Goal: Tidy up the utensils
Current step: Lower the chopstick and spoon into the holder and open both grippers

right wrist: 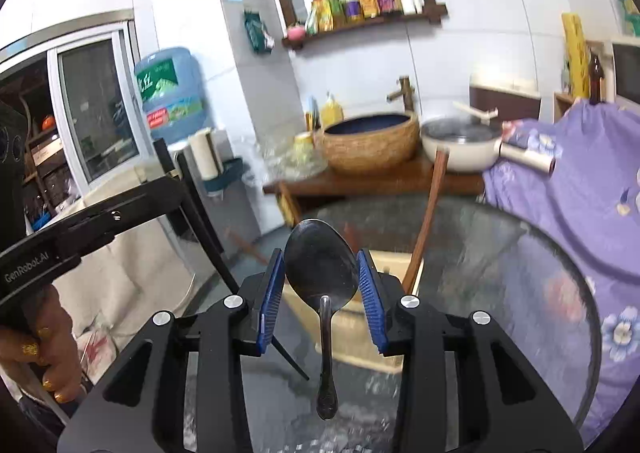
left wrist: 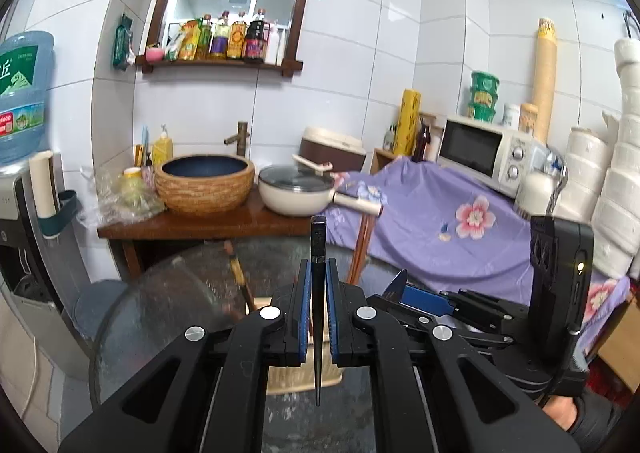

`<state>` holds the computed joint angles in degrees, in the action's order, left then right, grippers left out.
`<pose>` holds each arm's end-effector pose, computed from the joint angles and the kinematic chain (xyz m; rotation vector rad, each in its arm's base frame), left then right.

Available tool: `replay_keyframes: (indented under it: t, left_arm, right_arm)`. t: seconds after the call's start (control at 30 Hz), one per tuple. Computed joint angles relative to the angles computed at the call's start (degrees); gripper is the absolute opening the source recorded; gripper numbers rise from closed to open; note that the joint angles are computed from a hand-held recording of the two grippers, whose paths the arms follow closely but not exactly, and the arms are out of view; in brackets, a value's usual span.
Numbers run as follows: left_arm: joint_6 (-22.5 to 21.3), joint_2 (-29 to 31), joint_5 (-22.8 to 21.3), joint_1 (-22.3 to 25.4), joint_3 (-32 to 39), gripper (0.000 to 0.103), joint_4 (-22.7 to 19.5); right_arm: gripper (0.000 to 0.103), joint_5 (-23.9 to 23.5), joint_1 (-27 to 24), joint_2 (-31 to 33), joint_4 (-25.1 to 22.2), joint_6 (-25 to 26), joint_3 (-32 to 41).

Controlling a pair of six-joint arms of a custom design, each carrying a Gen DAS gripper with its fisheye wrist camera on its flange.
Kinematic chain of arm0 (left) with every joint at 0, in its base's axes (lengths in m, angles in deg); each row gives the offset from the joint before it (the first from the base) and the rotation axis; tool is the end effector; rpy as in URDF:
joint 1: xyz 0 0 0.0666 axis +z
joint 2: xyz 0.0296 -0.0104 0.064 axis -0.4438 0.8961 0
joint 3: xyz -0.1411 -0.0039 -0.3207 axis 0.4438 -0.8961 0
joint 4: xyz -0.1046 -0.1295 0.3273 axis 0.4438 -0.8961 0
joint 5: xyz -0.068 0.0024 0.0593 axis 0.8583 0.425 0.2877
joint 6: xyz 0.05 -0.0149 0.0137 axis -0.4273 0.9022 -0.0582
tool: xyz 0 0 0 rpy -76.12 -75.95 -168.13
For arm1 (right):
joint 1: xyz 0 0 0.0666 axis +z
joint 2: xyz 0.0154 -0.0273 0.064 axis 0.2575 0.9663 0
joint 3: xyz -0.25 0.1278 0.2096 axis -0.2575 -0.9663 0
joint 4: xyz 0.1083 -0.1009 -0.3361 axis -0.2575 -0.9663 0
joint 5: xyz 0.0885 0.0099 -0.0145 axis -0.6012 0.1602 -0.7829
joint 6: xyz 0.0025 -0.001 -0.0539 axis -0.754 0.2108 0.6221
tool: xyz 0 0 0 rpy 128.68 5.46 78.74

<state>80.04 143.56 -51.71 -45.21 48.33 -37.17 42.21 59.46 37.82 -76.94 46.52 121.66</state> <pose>0.3407 -0.1386 0.5405 0.8180 1.8360 -0.7444 0.2789 0.2398 0.5056 0.2923 1.9459 0.1312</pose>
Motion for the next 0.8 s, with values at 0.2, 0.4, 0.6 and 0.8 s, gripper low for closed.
replay_keyframes:
  t: [0.2, 0.4, 0.6, 0.8]
  left_arm:
    - [3.8, 4.4, -0.9, -0.6, 8.9, 0.007, -0.4]
    - [7.6, 8.2, -4.7, -1.5, 14.0, 0.007, 2.6]
    - [9.2, 9.9, -11.5, -4.0, 11.2, 0.007, 8.6]
    - [9.9, 10.6, -14.5, -5.6, 5.8, 0.007, 12.7]
  right_arm:
    - [0.038, 1.7, -3.0, 2.1, 2.8, 4.8, 4.7]
    - [0.038, 1.6, -6.4, 4.1, 5.0, 6.7, 6.8]
    - [0.038, 1.3, -9.2, 5.2, 9.2, 7.0, 3.6]
    - [0.038, 3.6, -9.4, 5.5, 13.6, 7.5, -2.0]
